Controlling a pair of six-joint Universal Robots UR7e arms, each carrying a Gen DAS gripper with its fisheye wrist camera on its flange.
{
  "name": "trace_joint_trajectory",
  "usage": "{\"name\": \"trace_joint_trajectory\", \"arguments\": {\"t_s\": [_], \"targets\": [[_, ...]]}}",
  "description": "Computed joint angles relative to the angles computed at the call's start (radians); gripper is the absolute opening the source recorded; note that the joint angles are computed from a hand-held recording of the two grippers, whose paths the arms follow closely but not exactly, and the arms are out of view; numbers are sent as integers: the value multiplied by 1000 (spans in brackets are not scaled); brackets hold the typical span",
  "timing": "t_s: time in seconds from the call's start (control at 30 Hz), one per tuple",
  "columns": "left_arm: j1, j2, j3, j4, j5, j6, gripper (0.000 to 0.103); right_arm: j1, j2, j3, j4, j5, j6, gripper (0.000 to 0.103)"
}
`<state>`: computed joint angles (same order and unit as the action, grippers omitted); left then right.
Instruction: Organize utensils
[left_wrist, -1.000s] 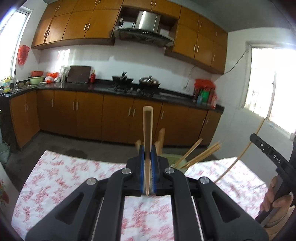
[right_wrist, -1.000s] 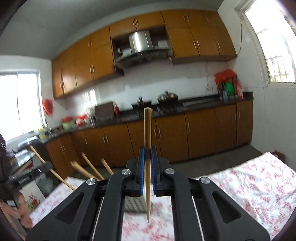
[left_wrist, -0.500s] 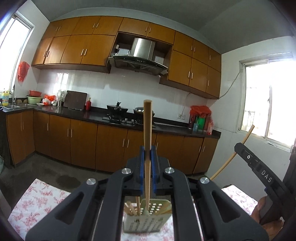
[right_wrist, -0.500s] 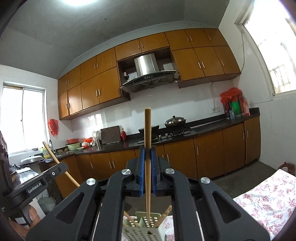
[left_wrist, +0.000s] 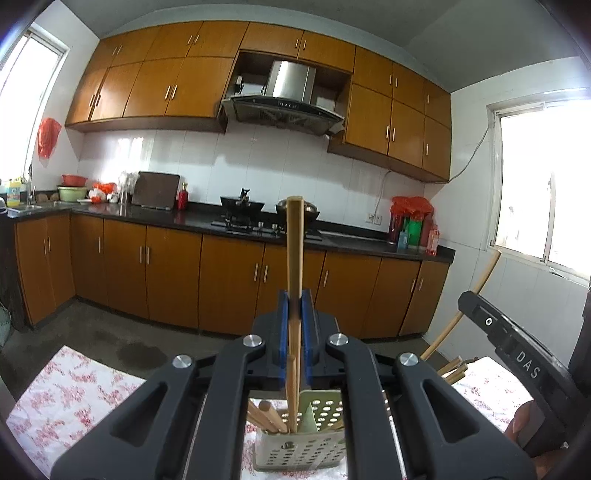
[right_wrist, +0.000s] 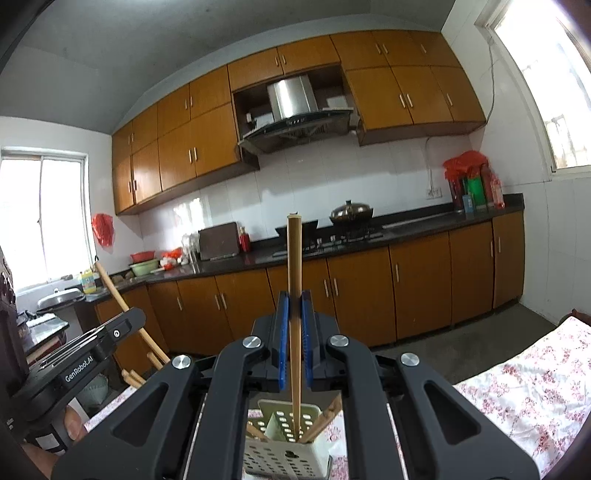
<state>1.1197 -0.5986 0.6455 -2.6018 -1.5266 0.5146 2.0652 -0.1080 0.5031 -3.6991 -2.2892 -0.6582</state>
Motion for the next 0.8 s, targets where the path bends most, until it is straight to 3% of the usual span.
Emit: {"name": "trace_joint_trajectory", "arguments": {"t_s": [0.1, 0.23, 0.33, 0.4, 0.47, 0.63, 0.8], "targets": [[6, -3, -5, 7, -4, -14, 16, 5, -19, 36, -6, -5, 20, 11], [10, -26, 8, -12, -5, -21, 29, 21, -43, 71, -43, -18, 2, 32], [13, -65, 46, -34, -6, -27, 38, 36, -56, 90, -78, -36, -33, 34], [17, -102, 86, -55, -2, -21, 46, 54, -68, 116, -121, -63, -64, 50], [20, -161, 170, -106, 8, 1, 55, 68, -74, 139, -160, -85, -94, 62], [27, -289, 351, -196, 32, 54, 94, 104, -90, 222, -236, -151, -142, 95], [40, -414, 556, -294, 73, 130, 99, 132, -46, 208, -282, -249, -214, 101]]}}
